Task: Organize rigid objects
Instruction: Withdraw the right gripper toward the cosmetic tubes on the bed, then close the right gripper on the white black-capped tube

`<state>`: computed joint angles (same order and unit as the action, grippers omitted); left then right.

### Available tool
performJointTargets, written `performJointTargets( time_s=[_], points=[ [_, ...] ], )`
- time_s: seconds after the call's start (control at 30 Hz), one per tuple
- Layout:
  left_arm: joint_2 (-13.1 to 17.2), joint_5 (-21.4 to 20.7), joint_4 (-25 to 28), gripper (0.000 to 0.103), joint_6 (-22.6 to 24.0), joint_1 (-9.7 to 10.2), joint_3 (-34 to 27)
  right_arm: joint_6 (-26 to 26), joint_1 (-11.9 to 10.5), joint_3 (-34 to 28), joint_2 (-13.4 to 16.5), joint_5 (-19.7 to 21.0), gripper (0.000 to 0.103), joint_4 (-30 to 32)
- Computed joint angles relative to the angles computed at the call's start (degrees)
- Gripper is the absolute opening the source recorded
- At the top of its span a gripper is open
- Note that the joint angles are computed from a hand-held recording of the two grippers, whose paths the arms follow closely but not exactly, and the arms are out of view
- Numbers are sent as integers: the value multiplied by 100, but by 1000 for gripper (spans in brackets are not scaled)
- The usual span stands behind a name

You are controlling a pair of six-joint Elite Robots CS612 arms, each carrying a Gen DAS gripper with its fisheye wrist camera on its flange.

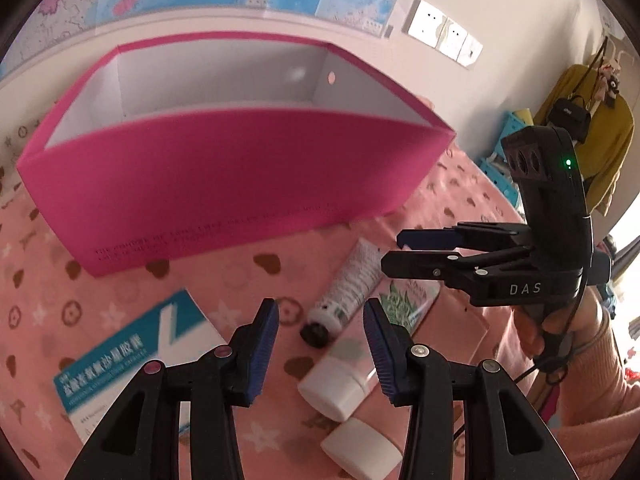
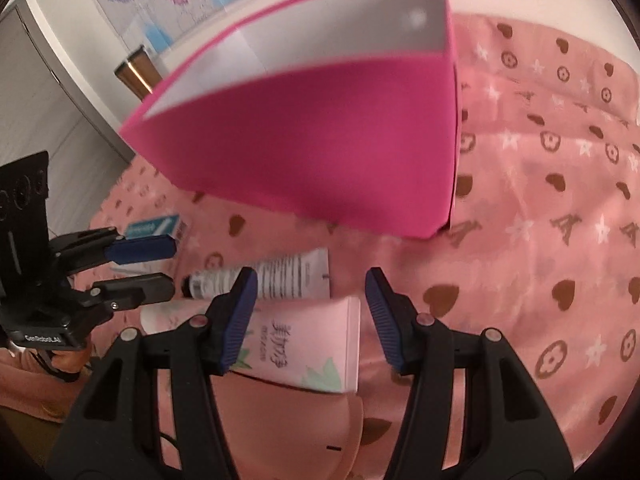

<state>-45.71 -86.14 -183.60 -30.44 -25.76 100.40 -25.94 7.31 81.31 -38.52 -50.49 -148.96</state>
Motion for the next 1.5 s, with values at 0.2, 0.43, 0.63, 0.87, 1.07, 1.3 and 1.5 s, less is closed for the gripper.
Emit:
performJointTargets(
  time_s=[0.2,0.43,0.63,0.87,1.07,1.3,1.5],
  points=[
    [18,-125,10,45,-46,-4,21,-390,-34,131,-113,-8,58,266],
    [15,-383,-29,45,-53,5,53,-937,-54,341,-305,-122,58,613],
    [54,-584,-3,45,80,-27,13,-1229,-83,430,-390,-29,58,866],
    [104,-741,-20,46,-21,29,-36,-1273,-125,497,-445,71,58,901],
    [22,-500,22,46,-248,29,39,-250,-213,325,-246,455,58,236],
    [2,-440,73,41,-336,26,39,104,-73,21,-24,415,58,98],
    [41,-459,77,39,-367,24,-20,39,4,-106,45,339,58,189]
  ],
)
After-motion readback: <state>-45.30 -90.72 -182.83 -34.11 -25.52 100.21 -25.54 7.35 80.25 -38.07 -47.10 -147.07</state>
